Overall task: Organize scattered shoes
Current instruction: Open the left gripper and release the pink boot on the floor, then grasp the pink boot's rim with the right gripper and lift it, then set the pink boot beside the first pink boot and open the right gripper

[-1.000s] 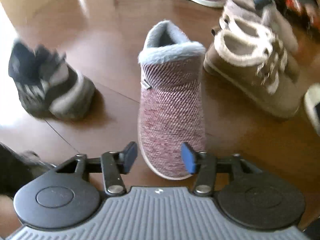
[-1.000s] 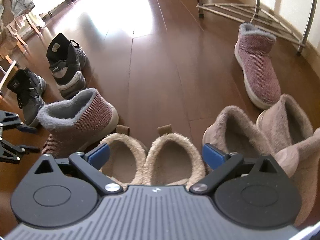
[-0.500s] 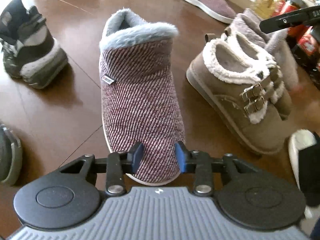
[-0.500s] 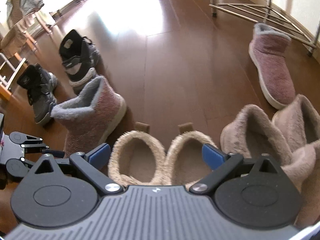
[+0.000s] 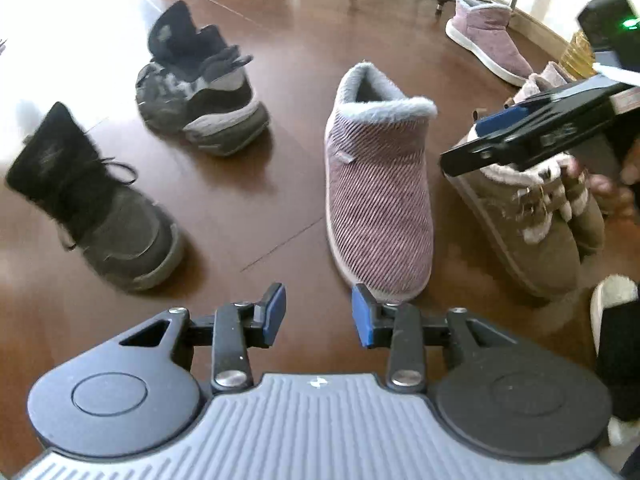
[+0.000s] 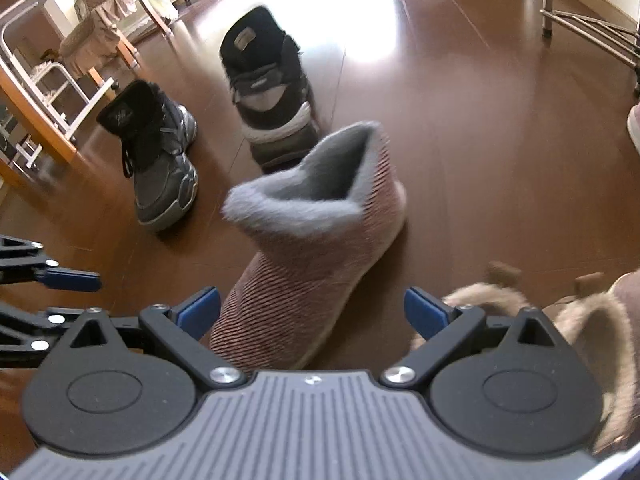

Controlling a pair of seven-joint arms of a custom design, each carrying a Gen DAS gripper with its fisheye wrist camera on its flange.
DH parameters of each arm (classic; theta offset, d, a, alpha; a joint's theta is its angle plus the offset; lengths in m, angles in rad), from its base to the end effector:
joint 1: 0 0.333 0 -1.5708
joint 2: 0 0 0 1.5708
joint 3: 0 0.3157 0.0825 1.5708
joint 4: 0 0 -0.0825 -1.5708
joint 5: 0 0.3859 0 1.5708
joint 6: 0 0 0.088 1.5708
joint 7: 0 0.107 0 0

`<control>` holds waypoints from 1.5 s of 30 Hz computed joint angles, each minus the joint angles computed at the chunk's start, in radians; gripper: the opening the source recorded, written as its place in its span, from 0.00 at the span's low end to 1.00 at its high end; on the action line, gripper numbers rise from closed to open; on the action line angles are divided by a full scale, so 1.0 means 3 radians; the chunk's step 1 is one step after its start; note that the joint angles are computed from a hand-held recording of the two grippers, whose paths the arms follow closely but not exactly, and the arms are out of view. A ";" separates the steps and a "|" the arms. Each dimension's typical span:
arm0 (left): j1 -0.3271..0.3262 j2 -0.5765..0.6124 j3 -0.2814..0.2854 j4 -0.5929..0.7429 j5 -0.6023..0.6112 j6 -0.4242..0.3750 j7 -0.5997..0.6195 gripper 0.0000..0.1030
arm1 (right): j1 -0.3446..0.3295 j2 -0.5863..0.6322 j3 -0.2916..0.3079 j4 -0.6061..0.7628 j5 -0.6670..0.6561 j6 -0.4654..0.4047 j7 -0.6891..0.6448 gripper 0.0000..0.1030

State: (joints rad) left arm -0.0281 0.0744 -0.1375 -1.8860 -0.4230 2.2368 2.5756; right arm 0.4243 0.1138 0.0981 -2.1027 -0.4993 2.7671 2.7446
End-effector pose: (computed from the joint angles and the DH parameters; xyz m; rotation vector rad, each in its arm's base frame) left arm 0.5988 -0.1105 0.4955 -0.8989 2.8074 -0.6727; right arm 0.5134 0.3177 0.4222 -1.5841 2.0177 -0.3432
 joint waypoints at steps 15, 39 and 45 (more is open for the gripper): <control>0.0090 -0.0110 0.0070 -0.0005 -0.0269 -0.0163 0.0267 0.42 | 0.0544 0.0927 -0.0338 0.1123 -0.1270 -0.0994 0.1445 0.48; -0.0542 0.0620 -0.0250 0.0895 0.0462 0.0337 -0.0194 0.49 | -0.1136 -0.0423 -0.0561 -0.0388 -0.0386 0.0455 -0.2473 0.38; -0.0705 0.0810 -0.0272 0.1159 0.0785 0.0264 -0.0577 0.49 | -0.1275 -0.0418 -0.0612 -0.0757 0.1447 0.0601 -0.4227 0.39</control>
State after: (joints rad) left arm -0.2397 0.3174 -0.2191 -1.5383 -0.1876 2.3162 2.4024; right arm 0.0417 -0.0116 -0.0856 -2.3299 -0.0652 2.9475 1.4765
